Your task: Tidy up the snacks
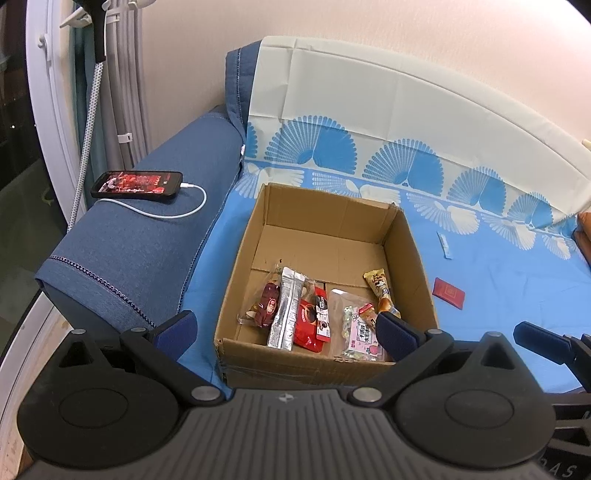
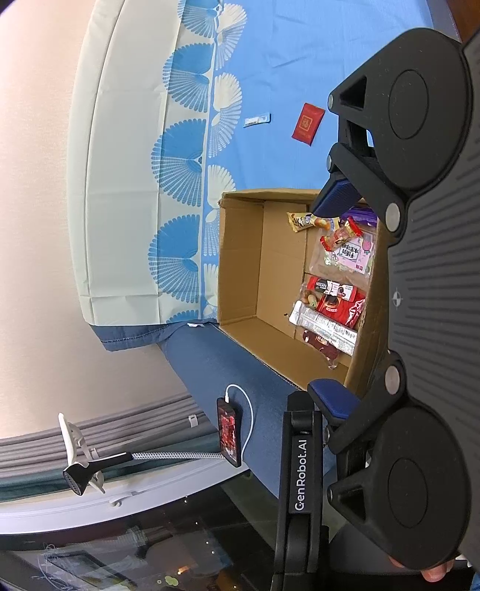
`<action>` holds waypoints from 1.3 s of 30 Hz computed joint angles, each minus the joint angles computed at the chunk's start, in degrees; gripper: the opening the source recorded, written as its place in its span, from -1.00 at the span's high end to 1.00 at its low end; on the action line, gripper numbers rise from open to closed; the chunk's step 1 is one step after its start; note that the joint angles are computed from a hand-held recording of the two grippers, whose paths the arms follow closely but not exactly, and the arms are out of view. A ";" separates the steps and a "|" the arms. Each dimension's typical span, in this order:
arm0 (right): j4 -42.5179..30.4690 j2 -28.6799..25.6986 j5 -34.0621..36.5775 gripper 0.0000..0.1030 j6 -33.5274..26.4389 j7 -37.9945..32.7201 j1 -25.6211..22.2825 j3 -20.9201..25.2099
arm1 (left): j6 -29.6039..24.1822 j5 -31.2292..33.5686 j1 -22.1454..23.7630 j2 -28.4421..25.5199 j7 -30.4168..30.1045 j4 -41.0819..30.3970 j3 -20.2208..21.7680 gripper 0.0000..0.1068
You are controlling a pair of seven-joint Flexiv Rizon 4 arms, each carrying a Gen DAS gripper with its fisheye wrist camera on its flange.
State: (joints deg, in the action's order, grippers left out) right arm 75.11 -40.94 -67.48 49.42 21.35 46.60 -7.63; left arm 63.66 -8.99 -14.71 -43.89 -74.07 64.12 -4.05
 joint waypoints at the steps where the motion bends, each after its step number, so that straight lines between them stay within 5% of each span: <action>1: 0.03 0.01 -0.05 -0.85 0.03 0.06 0.00 -0.01 | -0.08 0.06 -0.05 0.04 -0.05 0.00 0.06 -0.92; 39: 5.05 1.93 -2.30 -0.85 3.51 8.55 -2.24 0.13 | -7.50 5.16 -2.24 -5.27 -5.54 -10.94 3.54 -0.92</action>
State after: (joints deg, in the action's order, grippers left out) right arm 80.17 -39.00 -69.78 52.93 29.90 44.36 -7.50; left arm 56.16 -3.83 -16.95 -49.16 -79.61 53.18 -0.51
